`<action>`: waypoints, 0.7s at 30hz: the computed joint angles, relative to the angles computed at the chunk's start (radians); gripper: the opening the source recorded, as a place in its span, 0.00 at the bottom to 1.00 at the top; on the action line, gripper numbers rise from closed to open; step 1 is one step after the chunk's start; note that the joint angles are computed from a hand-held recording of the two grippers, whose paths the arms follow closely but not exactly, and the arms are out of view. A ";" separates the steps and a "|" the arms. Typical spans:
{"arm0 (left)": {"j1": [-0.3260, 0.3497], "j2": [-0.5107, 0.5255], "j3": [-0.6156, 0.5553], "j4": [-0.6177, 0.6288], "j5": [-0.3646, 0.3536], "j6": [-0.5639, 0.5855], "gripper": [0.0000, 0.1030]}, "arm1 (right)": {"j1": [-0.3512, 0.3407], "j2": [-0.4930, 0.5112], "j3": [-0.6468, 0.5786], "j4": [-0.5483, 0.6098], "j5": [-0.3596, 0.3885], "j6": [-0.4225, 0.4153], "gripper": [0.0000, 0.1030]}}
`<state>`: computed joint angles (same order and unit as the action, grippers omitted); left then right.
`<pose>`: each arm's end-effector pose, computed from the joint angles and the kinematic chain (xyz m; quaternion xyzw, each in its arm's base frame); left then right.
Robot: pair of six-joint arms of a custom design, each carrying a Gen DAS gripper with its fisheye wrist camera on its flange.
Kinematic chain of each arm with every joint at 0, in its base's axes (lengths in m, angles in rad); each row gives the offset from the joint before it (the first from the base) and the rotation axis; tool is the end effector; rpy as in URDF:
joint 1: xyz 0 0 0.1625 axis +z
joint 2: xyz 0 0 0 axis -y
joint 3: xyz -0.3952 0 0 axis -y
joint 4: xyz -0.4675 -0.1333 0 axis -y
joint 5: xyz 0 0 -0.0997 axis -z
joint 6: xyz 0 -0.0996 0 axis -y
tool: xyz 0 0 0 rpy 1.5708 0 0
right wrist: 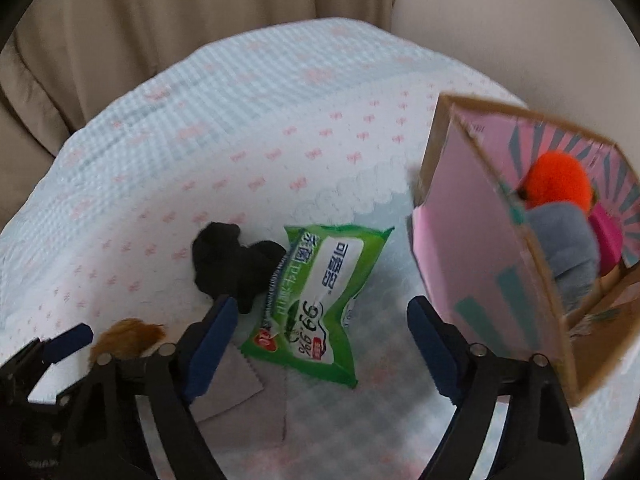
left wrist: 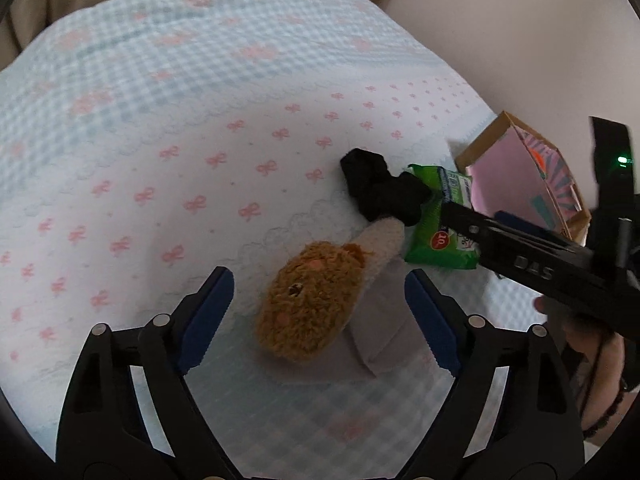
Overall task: Organize soft objects
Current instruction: 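Lower the left tool toward the brown plush while the right tool approaches the black sock, then close the left tool on the brown plush while the right tool grasps the green wipes packet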
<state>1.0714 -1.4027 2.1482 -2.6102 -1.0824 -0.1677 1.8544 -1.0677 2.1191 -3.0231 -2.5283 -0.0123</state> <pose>-0.0960 -0.5519 0.1797 0.1235 0.9525 -0.2126 0.1795 0.2000 -0.5008 0.0890 0.0375 -0.8738 0.2362 0.4234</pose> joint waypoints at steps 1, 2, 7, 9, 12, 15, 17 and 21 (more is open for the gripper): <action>0.003 0.007 -0.001 -0.008 -0.005 0.007 0.83 | -0.008 0.004 0.000 -0.005 0.005 0.005 0.81; 0.005 0.015 -0.004 -0.010 -0.007 0.012 0.81 | -0.016 0.008 0.000 -0.013 0.010 0.007 0.80; 0.025 0.038 -0.021 -0.007 -0.037 0.008 0.64 | -0.047 0.014 -0.006 0.017 0.041 0.057 0.68; 0.034 0.042 -0.028 0.001 -0.047 0.002 0.55 | -0.063 0.008 -0.004 0.024 0.074 0.069 0.63; 0.048 0.041 -0.031 -0.012 -0.083 -0.008 0.48 | -0.075 0.003 -0.001 0.030 0.105 0.070 0.57; 0.057 0.042 -0.034 -0.014 -0.110 -0.012 0.42 | -0.075 0.005 -0.001 0.037 0.108 0.071 0.51; 0.055 0.038 -0.030 -0.017 -0.111 -0.015 0.39 | -0.076 0.000 0.000 0.046 0.114 0.077 0.47; 0.055 0.029 -0.033 0.000 -0.104 -0.059 0.28 | -0.074 -0.015 0.010 0.048 0.123 0.083 0.41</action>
